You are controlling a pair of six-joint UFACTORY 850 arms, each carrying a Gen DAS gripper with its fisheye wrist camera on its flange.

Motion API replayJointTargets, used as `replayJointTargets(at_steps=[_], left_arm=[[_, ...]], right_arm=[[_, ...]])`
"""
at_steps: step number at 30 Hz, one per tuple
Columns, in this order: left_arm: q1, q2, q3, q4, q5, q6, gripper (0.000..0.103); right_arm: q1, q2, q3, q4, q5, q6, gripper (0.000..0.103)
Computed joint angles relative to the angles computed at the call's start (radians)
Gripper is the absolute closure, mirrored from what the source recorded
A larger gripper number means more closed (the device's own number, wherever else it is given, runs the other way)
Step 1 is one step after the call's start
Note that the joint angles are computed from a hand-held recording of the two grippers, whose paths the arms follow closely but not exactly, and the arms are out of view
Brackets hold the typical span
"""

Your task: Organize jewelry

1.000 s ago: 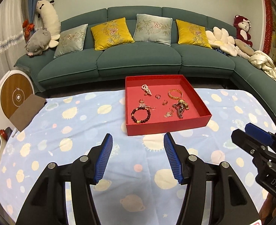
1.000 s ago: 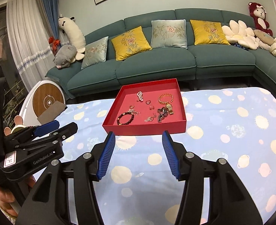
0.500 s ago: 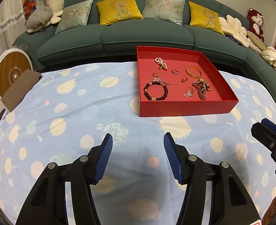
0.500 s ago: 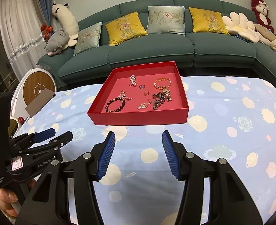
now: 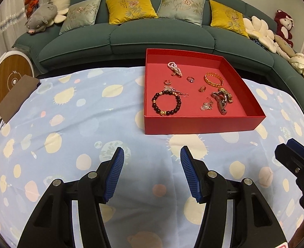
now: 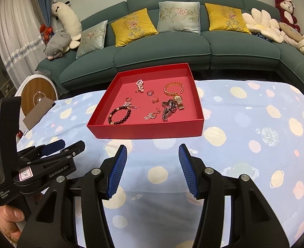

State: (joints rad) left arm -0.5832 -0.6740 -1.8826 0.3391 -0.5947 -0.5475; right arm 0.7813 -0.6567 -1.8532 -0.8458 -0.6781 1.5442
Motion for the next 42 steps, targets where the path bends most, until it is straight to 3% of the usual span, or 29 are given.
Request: replayJointTargets(at_steps=[4, 7, 15, 19, 25, 30, 34, 42], left_arm=[[-0.008, 0.003, -0.002, 0.021, 0.008, -0.009, 0.048], [-0.012, -0.004, -0.013, 0.033, 0.003, -0.018, 0.048], [-0.008, -0.039, -0.064, 0.021, -0.02, -0.023, 0.048], [-0.013, -0.052, -0.081, 0.069, -0.028, -0.066, 0.039], [-0.024, -0.059, -0.084, 0.129, -0.03, -0.102, 0.038], [-0.026, -0.058, -0.079, 0.141, -0.031, -0.105, 0.038], [-0.028, -0.051, -0.069, 0.156, -0.029, -0.12, 0.038], [-0.028, -0.038, -0.052, 0.175, -0.029, -0.15, 0.038]], right_arm=[[-0.003, -0.032, -0.044, 0.025, -0.021, -0.044, 0.052], [-0.002, -0.053, -0.077, 0.02, -0.041, -0.05, 0.042], [-0.012, -0.102, -0.145, 0.029, -0.077, -0.089, 0.036], [-0.022, -0.111, -0.149, 0.045, -0.074, -0.085, 0.033], [-0.018, -0.139, -0.187, 0.037, -0.101, -0.116, 0.026], [-0.018, -0.133, -0.176, 0.036, -0.1, -0.101, 0.025], [-0.014, -0.115, -0.145, -0.009, -0.096, -0.018, 0.017], [-0.01, -0.114, -0.141, -0.011, -0.093, 0.007, 0.016]])
